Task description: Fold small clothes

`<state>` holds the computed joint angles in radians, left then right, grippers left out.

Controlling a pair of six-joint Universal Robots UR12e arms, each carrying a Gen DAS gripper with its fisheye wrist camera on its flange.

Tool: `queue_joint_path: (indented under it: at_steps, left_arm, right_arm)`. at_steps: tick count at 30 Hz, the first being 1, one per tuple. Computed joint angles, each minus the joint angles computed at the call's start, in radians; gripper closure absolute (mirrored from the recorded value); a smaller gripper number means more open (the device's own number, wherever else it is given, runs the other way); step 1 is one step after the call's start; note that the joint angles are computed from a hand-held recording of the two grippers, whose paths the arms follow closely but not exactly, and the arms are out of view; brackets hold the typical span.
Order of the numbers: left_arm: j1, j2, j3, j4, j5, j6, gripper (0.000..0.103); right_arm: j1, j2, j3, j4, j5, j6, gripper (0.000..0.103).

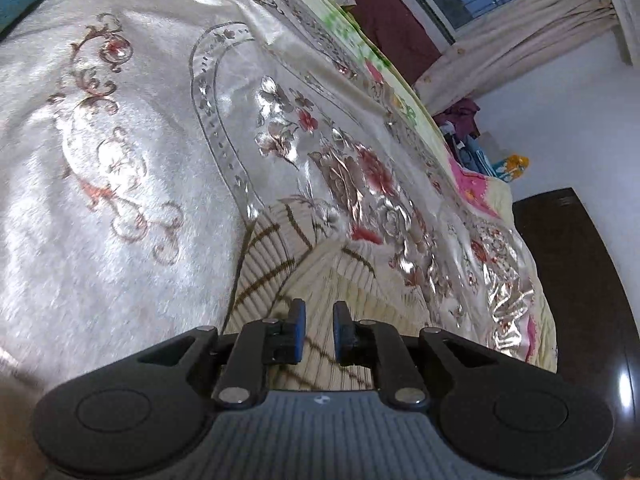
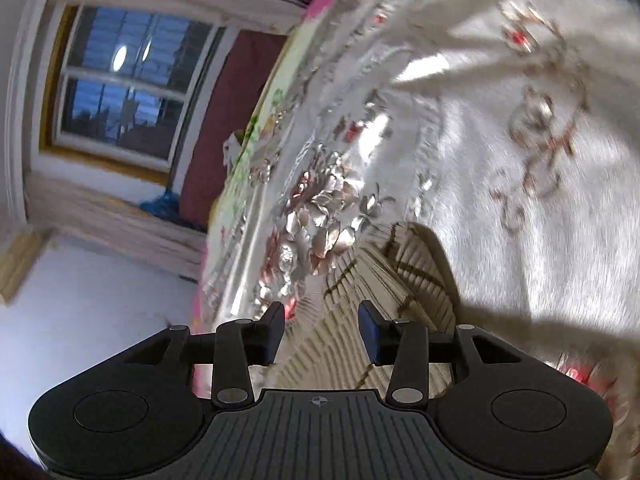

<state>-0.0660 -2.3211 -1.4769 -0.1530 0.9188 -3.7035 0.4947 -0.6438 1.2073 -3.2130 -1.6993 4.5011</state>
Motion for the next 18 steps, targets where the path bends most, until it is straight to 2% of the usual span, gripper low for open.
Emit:
queue_joint_path:
  at_steps: [2,4,7,11,18]
  left_arm:
    - [-0.001,0.01,-0.011,-0.009,-0.001,0.024,0.079]
    - [-0.004,0.018,-0.016,-0.024,0.008,0.058,0.075]
    - [-0.015,0.024,-0.007,-0.057,0.046,0.131,0.07]
    - [-0.036,0.021,0.018,-0.093,0.114,0.23,0.066]
    - [-0.086,-0.01,0.092,-0.151,0.303,0.406,0.066]
  right_arm:
    - [0.005,-0.009,-0.014,0.078,-0.021,-0.078,0.062]
    - [0.011,-0.013,-0.04,0.198,-0.064,-0.167,0.062]
    - [0.016,-0.007,-0.065,0.276,-0.075,-0.237,0.062]
    - [0.015,0.0,-0.076,0.305,-0.069,-0.266,0.062]
    - [0.011,0.002,-0.079,0.33,-0.058,-0.28,0.062]
